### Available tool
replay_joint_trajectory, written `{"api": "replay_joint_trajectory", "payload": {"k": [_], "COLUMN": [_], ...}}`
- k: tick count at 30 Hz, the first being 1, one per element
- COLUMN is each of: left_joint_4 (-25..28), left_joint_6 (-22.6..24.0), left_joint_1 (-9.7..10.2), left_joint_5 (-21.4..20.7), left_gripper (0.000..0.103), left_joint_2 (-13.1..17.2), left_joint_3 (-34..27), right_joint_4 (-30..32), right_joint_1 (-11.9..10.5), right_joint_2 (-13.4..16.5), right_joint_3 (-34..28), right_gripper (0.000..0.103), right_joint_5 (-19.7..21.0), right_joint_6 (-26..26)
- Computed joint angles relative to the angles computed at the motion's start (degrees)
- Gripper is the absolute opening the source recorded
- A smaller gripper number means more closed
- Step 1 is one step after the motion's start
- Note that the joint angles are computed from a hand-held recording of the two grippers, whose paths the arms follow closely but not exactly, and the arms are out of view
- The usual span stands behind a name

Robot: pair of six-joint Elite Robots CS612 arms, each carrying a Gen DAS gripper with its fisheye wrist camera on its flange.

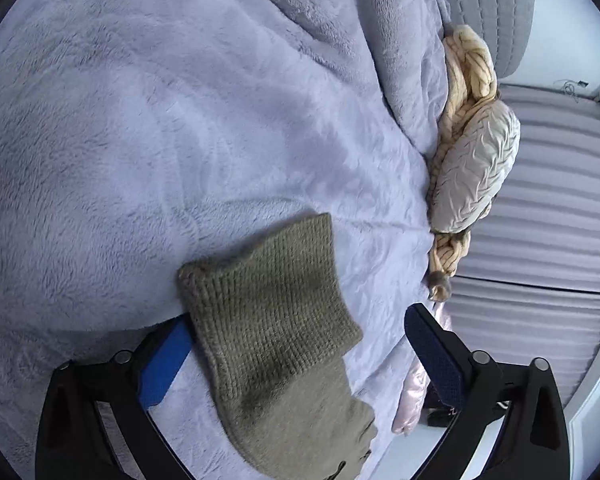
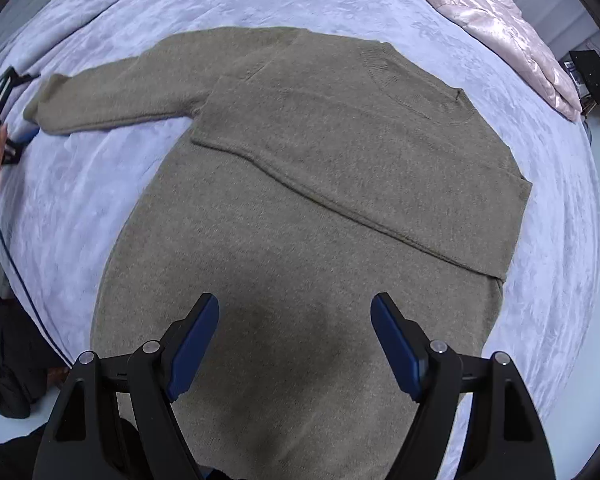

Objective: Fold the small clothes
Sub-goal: 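Close the left gripper on the other sleeve cuff, then lift the cuff with the left gripper and carry it across the sweater body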

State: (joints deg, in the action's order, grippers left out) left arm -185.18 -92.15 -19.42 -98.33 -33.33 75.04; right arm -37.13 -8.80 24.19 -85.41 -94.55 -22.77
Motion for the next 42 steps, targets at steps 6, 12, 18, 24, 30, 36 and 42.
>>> {"api": "replay_joint_trajectory", "payload": {"k": [6,12,18,24,30,36,42], "left_joint_4": [1.16,-1.07,1.83,4.18,8.17,18.50,28.03], "left_joint_6": [4.69,3.37,4.93,4.04,9.29,22.22,30.09], "left_joint_1": [-0.22,-0.47,-0.12,-0.20,-0.58,-1.91,-4.16], "left_joint_5": [-1.70,0.81,-1.67,-1.37,1.67,3.86,5.90], "left_gripper": [0.014,0.016,0.063,0.014,0.012,0.012,0.012], "left_joint_2": [0.26,-1.19,-0.08,-0.24,-4.31,-7.86,-9.01], "left_joint_3": [-0.49,1.97,-0.60,-0.40,2.47,0.21,-4.74], "right_joint_4": [1.11,0.50,1.13,1.79,0.97,-0.04,-1.71], "right_joint_1": [0.87,1.78,2.49,2.86,2.59,2.68,3.05], "right_joint_2": [-0.03,-0.21,-0.14,0.01,-0.22,-0.42,-0.54], "right_joint_3": [0.14,0.55,0.25,-0.30,-0.13,0.41,0.63], "right_gripper": [0.081,0.081,0.081,0.081,0.081,0.081,0.081], "right_joint_5": [-2.00,-2.43,-2.42,-3.37,-3.24,-2.53,-1.07], "right_joint_6": [0.02,-1.29,-2.69,-3.48,-2.30,-1.26,-2.46]}}
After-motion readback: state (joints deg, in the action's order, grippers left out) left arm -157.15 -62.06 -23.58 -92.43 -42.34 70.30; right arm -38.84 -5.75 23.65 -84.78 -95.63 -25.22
